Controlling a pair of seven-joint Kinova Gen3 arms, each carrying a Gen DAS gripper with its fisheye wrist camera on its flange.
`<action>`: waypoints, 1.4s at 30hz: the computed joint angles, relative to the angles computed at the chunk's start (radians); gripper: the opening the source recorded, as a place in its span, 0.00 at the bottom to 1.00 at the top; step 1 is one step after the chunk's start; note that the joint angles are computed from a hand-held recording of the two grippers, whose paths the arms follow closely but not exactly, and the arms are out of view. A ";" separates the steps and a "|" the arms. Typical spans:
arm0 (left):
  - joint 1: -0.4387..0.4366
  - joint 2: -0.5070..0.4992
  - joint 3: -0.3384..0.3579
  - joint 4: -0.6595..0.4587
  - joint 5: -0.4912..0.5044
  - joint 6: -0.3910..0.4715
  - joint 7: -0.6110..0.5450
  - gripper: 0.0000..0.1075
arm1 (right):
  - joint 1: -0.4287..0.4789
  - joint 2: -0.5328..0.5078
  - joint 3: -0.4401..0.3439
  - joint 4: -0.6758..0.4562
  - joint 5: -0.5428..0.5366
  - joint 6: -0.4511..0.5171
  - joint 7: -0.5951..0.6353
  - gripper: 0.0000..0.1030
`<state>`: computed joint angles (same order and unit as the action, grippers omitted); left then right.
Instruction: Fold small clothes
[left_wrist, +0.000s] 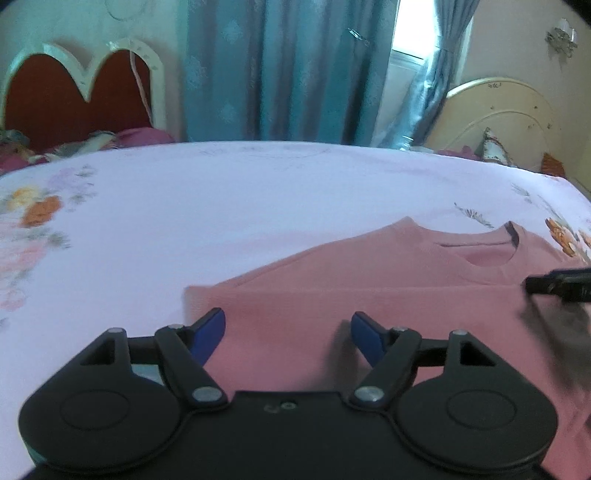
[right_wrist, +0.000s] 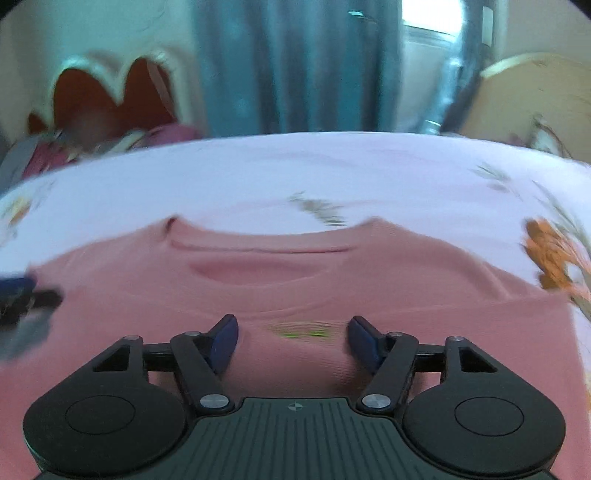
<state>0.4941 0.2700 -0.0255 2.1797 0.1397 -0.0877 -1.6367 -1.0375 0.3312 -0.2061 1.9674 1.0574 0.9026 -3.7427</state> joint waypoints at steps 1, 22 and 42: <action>0.001 -0.028 0.015 0.036 0.001 -0.030 0.014 0.69 | -0.043 -0.037 0.039 0.035 0.026 -0.036 -0.041 0.63; 0.043 -0.209 0.123 0.318 0.330 -0.129 -0.329 0.72 | -0.163 -0.139 -0.136 0.210 -0.034 0.064 -0.296 0.62; 0.025 -0.201 0.165 0.327 0.415 -0.157 -0.385 0.72 | -0.217 -0.198 -0.188 0.290 0.003 0.076 -0.581 0.12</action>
<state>0.5191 0.0694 0.1397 2.5067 0.5548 -0.2449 -2.0215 -1.2544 0.1334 -0.3939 2.2571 1.0606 0.9786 -4.3238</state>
